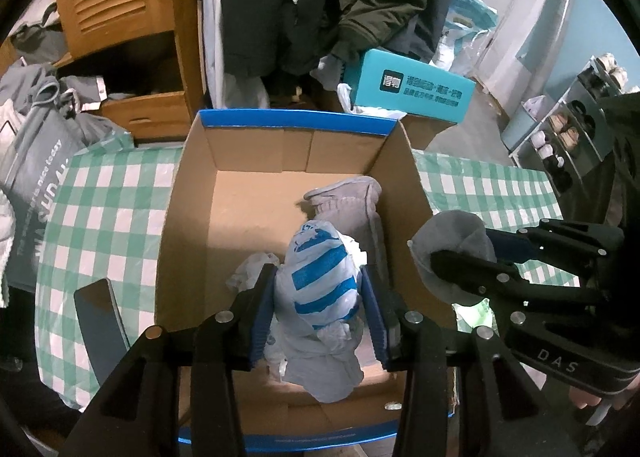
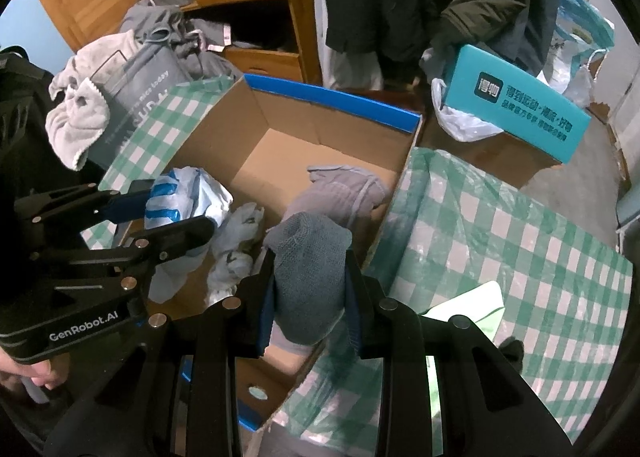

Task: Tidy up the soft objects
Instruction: 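Lower both socks into the box and open both tools, then move both tools back over the light green cloth and green scrubber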

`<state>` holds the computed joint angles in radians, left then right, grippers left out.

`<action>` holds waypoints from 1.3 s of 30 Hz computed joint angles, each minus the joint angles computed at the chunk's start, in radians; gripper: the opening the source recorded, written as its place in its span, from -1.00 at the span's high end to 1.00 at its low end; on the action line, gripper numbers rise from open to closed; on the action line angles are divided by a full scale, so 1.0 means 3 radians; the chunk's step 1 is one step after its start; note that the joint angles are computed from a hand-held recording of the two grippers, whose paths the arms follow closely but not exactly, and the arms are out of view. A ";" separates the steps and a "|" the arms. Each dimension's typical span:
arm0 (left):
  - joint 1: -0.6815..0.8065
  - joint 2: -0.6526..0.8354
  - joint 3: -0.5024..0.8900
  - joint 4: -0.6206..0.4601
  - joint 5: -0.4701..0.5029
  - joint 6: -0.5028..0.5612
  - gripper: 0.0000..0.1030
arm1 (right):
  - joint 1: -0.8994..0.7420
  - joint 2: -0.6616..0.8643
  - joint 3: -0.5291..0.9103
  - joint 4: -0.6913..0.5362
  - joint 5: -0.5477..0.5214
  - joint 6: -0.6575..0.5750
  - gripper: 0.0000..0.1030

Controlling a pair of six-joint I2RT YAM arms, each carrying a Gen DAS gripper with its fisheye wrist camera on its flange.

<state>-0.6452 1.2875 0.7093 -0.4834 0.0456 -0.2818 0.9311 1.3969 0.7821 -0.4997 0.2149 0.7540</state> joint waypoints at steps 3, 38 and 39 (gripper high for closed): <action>0.0037 0.0018 0.0000 -0.0018 -0.0004 0.0005 0.00 | -0.0004 0.0049 0.0019 0.0040 -0.0030 -0.0014 0.37; -0.0740 0.0454 0.0335 0.0017 -0.0159 -0.0314 -0.16 | -0.0486 -0.1100 -0.0917 -0.0252 -0.0080 0.0084 -0.10; -0.0781 0.0483 0.0363 0.0021 -0.0160 -0.0346 -0.16 | -0.0527 -0.1169 -0.0958 -0.0279 -0.0098 0.0081 -0.11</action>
<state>-0.8794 1.4322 0.8183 -0.4770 -0.0025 -0.3855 0.7729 1.0463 0.4945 -0.5833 0.1854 0.7783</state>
